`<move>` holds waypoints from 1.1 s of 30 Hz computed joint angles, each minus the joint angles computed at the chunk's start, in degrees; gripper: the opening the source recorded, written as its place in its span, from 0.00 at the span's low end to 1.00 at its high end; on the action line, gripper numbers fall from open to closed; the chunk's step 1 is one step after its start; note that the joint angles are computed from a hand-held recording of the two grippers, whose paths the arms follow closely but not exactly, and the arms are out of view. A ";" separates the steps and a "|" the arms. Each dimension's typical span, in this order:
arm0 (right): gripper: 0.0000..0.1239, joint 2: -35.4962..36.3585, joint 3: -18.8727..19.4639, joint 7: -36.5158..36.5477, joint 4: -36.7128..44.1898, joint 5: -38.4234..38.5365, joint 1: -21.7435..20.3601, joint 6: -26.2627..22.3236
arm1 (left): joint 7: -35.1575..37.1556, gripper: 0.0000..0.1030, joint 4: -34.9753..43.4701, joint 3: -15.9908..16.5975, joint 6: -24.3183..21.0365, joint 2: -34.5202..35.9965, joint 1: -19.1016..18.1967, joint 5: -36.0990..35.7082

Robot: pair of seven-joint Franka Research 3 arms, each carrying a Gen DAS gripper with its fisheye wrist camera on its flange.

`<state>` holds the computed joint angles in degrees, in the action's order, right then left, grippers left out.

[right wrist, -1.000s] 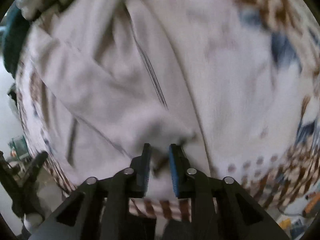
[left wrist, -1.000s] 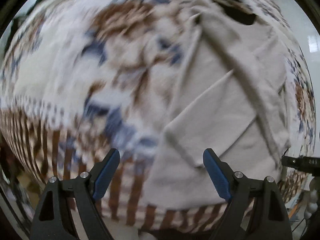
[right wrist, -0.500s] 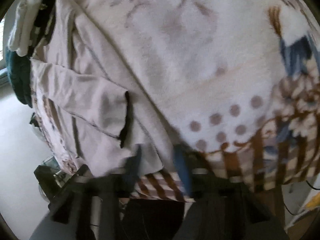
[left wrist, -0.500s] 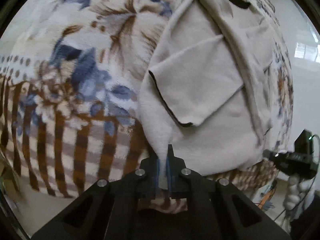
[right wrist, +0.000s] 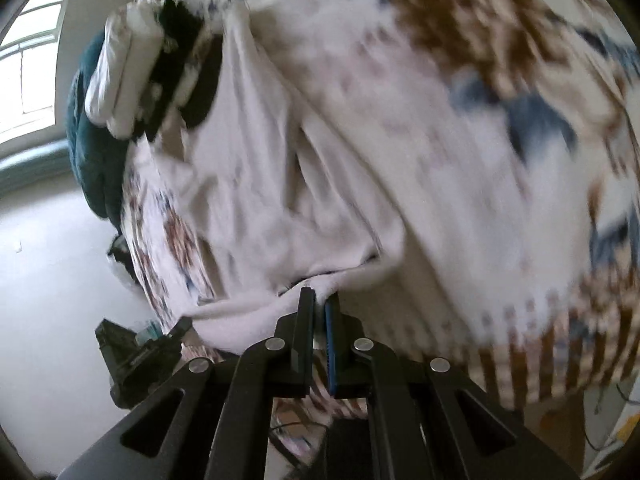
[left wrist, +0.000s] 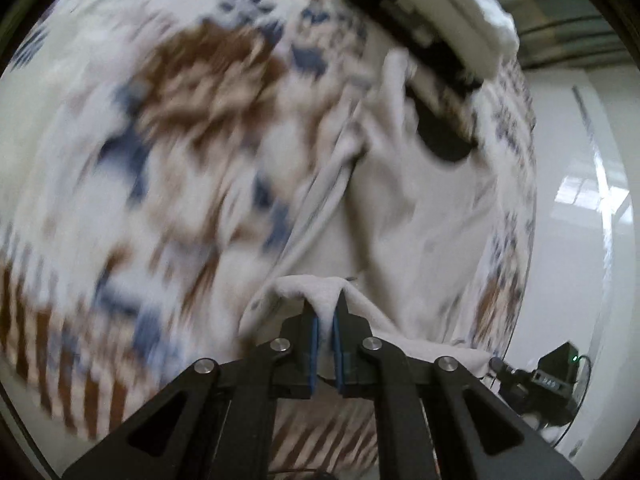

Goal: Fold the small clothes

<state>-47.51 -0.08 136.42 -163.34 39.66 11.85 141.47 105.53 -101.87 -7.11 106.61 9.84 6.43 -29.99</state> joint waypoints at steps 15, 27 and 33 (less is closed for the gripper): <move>0.52 18.61 -2.05 -12.73 10.29 -9.41 -6.48 0.64 | 3.03 0.56 6.84 -2.76 5.91 8.77 1.00 4.65; 0.03 25.81 1.74 -9.04 14.11 -16.74 -7.98 4.14 | 7.62 0.01 5.76 -4.55 12.60 8.64 -0.19 1.96; 0.02 21.53 2.07 -4.20 14.19 -21.14 -9.75 4.03 | 7.38 0.01 10.53 -4.33 10.64 10.49 0.61 0.71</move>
<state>-25.98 1.99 132.22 -149.15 18.51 2.10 145.50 112.90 -91.34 -11.44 117.24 20.32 7.04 -29.28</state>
